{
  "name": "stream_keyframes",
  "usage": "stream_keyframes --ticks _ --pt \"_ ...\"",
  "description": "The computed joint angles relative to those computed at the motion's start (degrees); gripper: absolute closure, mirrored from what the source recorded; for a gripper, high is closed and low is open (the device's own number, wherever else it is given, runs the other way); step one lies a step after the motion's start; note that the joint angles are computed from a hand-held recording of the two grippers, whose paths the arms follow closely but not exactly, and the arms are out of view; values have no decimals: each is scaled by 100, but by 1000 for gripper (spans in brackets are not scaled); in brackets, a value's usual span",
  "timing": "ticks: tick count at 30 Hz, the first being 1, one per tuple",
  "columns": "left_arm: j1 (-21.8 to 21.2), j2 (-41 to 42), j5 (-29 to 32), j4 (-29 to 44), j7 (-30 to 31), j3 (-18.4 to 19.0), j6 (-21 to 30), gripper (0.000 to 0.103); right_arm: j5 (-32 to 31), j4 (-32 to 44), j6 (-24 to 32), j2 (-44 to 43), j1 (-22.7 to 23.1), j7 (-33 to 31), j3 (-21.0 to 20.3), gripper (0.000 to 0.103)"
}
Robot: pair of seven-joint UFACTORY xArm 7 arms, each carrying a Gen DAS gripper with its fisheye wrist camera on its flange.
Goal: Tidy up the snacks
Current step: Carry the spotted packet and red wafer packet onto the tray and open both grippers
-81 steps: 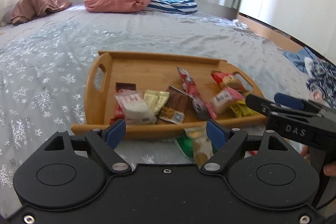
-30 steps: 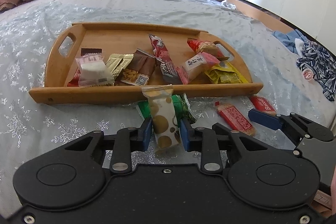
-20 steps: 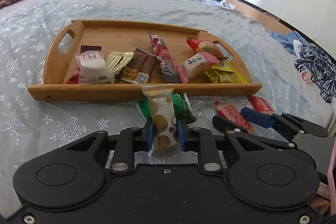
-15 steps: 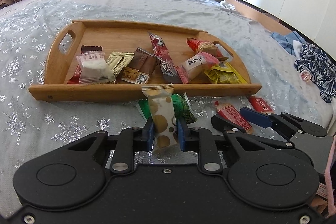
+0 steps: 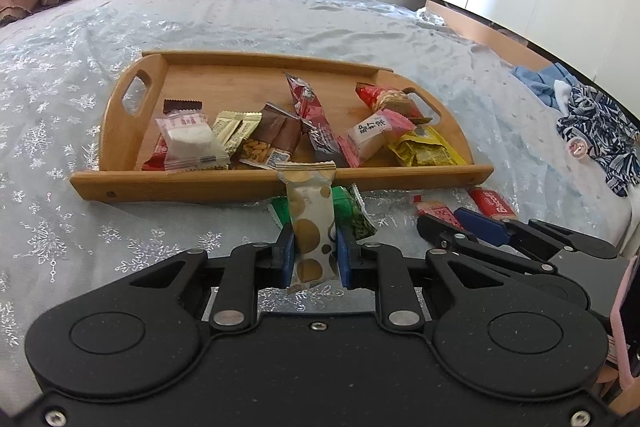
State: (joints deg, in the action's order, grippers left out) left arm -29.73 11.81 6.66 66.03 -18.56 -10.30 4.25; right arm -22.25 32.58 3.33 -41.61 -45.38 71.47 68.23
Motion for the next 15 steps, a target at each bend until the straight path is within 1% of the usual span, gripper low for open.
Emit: stream_keyframes --ticks 4,7,11,15 --pt "-126 -64 216 -24 -236 188 76 83 12 -17 19 -50 83 -1 -65 64" --pt "12 -90 113 -51 -175 67 76 83 4 -16 54 -135 137 5 -109 64" --pt "28 -137 160 -71 -201 85 62 83 5 3 80 -181 174 29 -173 64" --pt "155 -158 59 -2 19 -22 51 83 3 33 88 -229 203 52 -228 64"
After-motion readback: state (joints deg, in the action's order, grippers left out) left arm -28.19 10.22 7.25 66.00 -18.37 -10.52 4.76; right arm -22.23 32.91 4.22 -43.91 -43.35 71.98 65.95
